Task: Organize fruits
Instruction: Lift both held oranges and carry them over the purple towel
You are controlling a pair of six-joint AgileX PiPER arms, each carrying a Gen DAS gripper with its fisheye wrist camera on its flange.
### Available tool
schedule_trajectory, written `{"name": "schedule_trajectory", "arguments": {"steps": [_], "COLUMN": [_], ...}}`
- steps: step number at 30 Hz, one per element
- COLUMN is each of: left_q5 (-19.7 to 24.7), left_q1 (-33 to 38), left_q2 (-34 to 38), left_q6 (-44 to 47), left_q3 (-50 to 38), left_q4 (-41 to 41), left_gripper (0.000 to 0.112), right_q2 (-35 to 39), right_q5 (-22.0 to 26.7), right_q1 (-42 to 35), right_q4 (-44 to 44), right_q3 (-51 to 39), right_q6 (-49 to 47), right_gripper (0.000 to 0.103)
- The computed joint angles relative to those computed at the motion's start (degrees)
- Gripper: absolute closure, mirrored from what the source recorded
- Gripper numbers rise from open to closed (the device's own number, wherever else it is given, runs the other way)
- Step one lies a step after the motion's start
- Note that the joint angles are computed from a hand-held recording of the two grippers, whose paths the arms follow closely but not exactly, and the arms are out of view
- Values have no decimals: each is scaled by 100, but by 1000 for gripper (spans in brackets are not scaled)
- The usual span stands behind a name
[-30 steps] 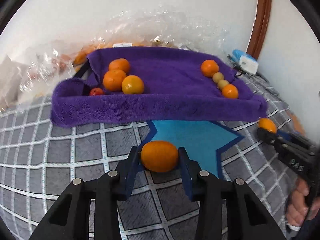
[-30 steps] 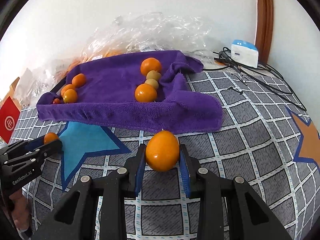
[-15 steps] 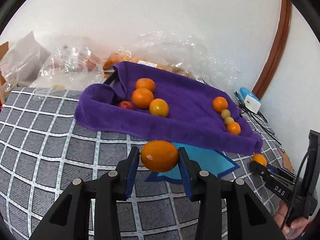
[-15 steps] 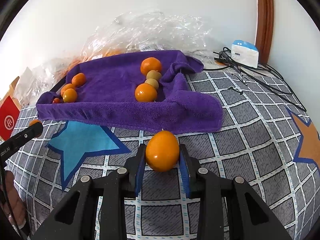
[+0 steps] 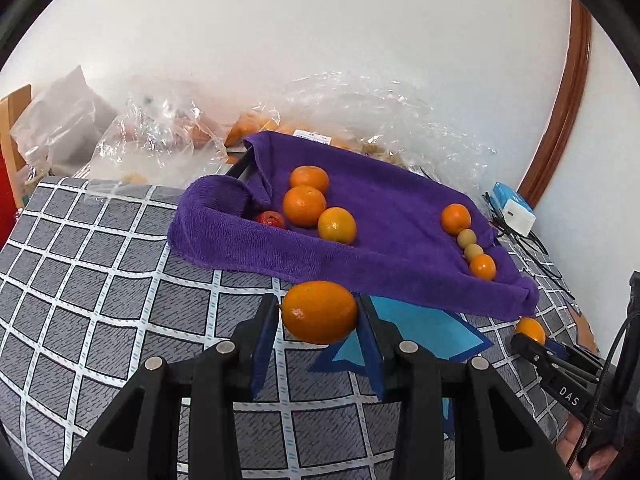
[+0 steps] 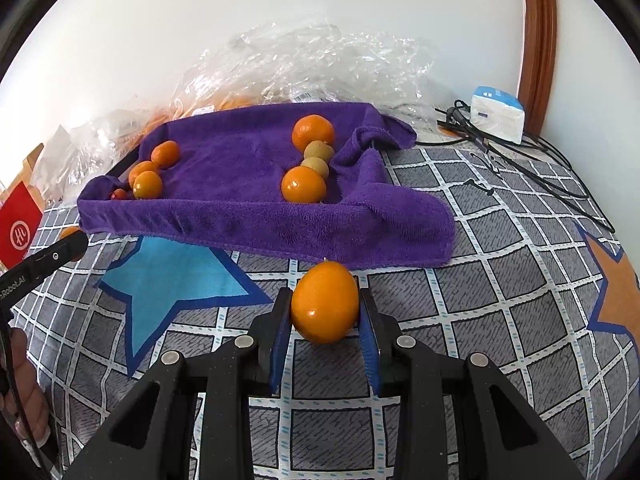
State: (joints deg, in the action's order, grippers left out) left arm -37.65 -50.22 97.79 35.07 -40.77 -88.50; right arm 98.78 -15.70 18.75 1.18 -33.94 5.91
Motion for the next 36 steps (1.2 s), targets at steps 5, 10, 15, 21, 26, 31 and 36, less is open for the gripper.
{"name": "schedule_trajectory", "arguments": {"steps": [5, 10, 15, 21, 26, 31, 36], "left_q5": [-53, -302, -372, -507, -747, -680, -763], "left_q1": [-3, -162, -209, -263, -407, -398, -468], "left_q2": [-16, 0, 14, -27, -14, -108, -84], "left_q6": [-20, 47, 98, -58, -14, -348, -361], "left_q3": [9, -28, -70, -14, -29, 119, 122], "left_q4": [-97, -163, -205, -132, -153, 174, 176], "left_gripper": [75, 75, 75, 75, 75, 75, 75], "right_q2": [-1, -11, 13, 10, -50, -73, -153], "right_q5": [-1, 8, 67, 66, -101, -117, 70], "right_q1": [16, 62, 86, 36, -47, -110, -127], "right_q4": [-55, 235, 141, -244, -745, -747, -918], "right_q3": [-2, 4, -31, -25, 74, 79, 34], "right_q6": [12, -265, -284, 48, 534, 632, 872], "right_gripper": [71, 71, 71, 71, 71, 71, 71]}}
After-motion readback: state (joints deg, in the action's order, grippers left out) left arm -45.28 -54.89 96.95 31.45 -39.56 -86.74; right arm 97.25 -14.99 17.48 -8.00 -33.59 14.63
